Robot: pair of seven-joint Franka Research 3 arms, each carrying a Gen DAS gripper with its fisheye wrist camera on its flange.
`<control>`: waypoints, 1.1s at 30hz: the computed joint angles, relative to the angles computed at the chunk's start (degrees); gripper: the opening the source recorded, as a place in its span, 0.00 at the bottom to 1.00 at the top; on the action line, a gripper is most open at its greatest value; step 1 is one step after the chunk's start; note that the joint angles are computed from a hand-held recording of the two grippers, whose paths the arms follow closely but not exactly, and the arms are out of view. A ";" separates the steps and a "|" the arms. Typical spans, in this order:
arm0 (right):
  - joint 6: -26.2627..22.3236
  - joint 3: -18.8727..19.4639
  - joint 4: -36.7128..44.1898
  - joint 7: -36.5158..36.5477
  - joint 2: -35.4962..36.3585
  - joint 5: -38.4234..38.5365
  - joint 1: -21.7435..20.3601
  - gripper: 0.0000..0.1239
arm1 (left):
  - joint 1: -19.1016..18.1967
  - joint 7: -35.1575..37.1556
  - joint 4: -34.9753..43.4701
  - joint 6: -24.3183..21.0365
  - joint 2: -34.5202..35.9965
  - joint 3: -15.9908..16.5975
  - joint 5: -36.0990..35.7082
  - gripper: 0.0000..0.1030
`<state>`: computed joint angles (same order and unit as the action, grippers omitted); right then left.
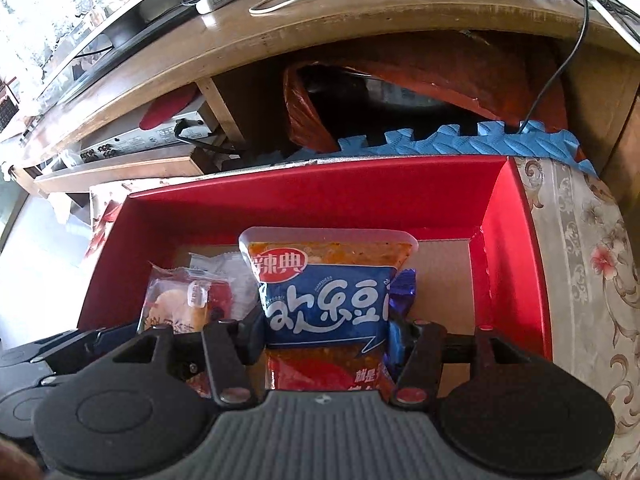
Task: Organize snacks
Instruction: 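Lower both snacks into the red box and open both grippers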
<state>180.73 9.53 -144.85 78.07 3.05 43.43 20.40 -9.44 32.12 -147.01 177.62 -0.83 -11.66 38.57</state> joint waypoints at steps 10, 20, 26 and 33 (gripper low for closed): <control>0.18 -0.09 -0.58 -2.40 -1.60 3.89 0.34 0.50 | 1.75 -6.56 0.16 -0.90 -1.91 -1.24 7.41 0.82; 1.15 -1.07 -0.13 -9.51 -3.20 13.09 2.77 0.54 | 2.89 -6.50 -0.99 0.00 -3.80 -1.77 5.31 0.83; 2.61 -1.58 1.42 -20.04 -3.74 25.14 4.52 0.57 | 4.18 -7.83 -1.58 0.94 -5.11 -2.70 5.91 0.84; 3.13 -1.46 6.08 -41.83 -3.54 47.31 5.17 0.66 | 6.08 -10.42 -1.24 1.47 -5.33 -4.45 8.36 0.84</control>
<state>183.87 8.07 -138.77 36.23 -0.49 90.74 25.56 -3.36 21.70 -148.25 179.10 -6.16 -16.10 46.93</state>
